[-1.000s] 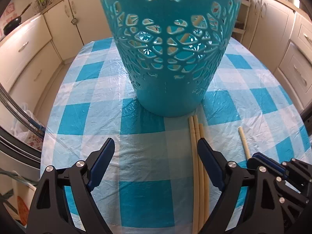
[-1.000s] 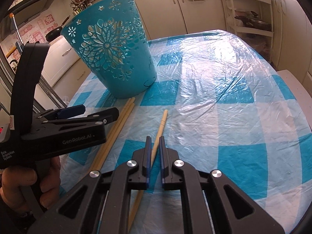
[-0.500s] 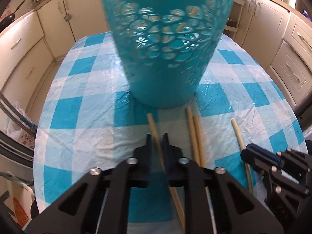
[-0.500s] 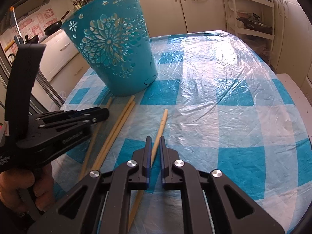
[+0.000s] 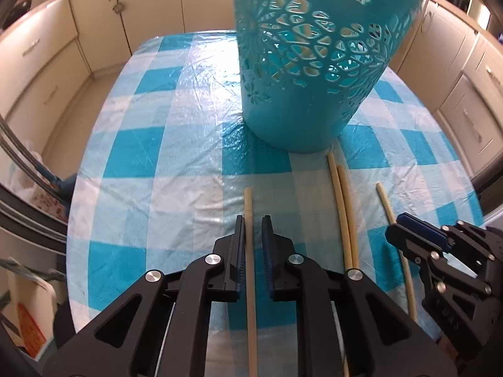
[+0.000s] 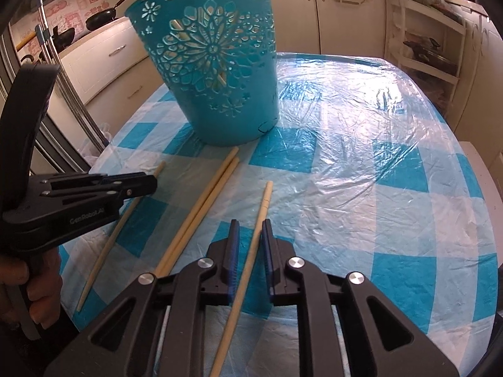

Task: Organize utensils
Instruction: 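Lift the chopstick with the left gripper and release it into the teal cup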

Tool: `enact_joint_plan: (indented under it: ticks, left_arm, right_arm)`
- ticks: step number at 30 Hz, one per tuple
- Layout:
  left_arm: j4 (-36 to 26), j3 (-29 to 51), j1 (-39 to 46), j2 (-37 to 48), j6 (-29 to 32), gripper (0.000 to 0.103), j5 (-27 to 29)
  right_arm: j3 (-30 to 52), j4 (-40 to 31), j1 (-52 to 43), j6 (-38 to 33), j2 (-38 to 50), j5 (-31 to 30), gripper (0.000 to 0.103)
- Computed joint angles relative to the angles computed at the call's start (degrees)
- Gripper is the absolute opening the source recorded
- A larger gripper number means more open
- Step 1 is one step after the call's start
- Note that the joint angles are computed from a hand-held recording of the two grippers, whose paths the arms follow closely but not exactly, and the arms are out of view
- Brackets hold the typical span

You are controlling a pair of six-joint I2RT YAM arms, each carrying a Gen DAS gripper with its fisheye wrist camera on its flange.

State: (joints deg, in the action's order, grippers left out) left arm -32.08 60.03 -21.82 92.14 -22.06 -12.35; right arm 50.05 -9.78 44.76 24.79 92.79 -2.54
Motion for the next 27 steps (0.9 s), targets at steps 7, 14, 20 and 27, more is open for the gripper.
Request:
enact_joint_plan:
  ticks: [7,14,20,27]
  left_arm:
    - [0.7,-1.1,-1.2,-1.2,1.3,0.005,-1.2]
    - [1.1,-5.6,-2.1,-9.8,1.0,0.005,-1.9]
    - [0.7,-7.9,-2.2,-20.4,1.0,0.005,0.8]
    - [-2.1,-5.6,-0.3,-31.3,0.2,0.005,5.9]
  right_arm:
    - [-0.2,0.0,-1.1,-1.9,0.2,1.4,0.007]
    - [-0.8,1.4,-0.8,-2.4,0.2,2.6,0.006]
    - [-1.6,2.5,-1.2,-1.3,0.0,1.6,0.006]
    - [-1.3,2.0,0.1,-1.6,0.1,3.6,0.009]
